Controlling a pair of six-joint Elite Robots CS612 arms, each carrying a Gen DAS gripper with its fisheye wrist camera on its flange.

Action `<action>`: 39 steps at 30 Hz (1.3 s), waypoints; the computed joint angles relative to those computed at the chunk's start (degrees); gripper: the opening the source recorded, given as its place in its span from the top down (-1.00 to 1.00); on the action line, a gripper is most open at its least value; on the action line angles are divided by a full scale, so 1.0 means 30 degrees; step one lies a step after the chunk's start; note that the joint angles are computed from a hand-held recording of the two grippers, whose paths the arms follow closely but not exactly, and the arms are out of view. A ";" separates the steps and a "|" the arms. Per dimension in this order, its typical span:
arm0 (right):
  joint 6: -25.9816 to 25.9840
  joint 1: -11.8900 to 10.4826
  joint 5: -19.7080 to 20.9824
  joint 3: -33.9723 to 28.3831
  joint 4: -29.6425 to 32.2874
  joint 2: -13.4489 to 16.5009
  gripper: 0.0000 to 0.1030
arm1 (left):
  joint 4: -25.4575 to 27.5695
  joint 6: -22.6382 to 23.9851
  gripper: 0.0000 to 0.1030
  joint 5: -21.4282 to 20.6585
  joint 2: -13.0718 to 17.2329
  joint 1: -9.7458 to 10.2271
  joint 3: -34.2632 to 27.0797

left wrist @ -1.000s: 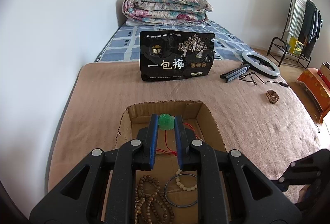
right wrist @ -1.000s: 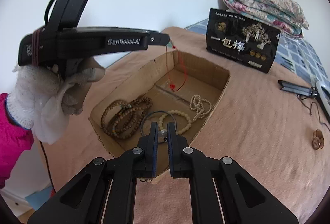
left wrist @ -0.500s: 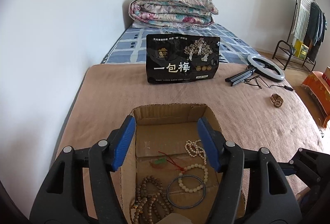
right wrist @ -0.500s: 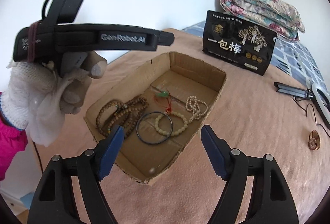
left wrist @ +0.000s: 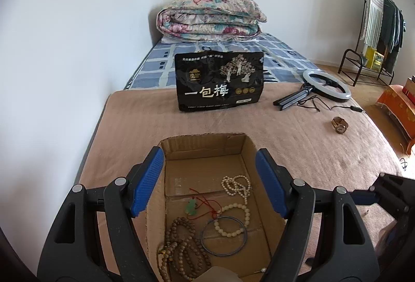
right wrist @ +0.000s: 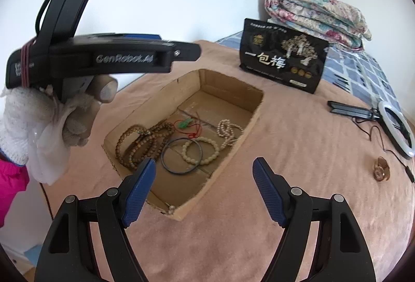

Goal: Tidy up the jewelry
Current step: 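Open left tool over the box while right tool releases the pearl stud into it, then move left tool to a second pearl stud while right tool approaches the red-strap watch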

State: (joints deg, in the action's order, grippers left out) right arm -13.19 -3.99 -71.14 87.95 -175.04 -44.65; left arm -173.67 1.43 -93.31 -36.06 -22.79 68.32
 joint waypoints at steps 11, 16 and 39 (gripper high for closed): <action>0.0855 -0.1254 -0.0450 0.1887 -0.1899 -0.1071 -0.49 | -0.1269 0.0735 -0.47 -0.1139 -0.1065 -0.0595 0.1874; 0.1510 -0.2230 -0.0894 0.2725 -0.2412 -0.1436 -0.50 | -0.1746 0.1722 -0.47 -0.1956 -0.1398 -0.1106 0.2720; 0.4517 -0.5150 -0.3130 0.3116 -0.3253 -0.0905 -0.50 | 0.2660 0.5782 0.23 -0.7311 -0.1266 -0.3346 0.3968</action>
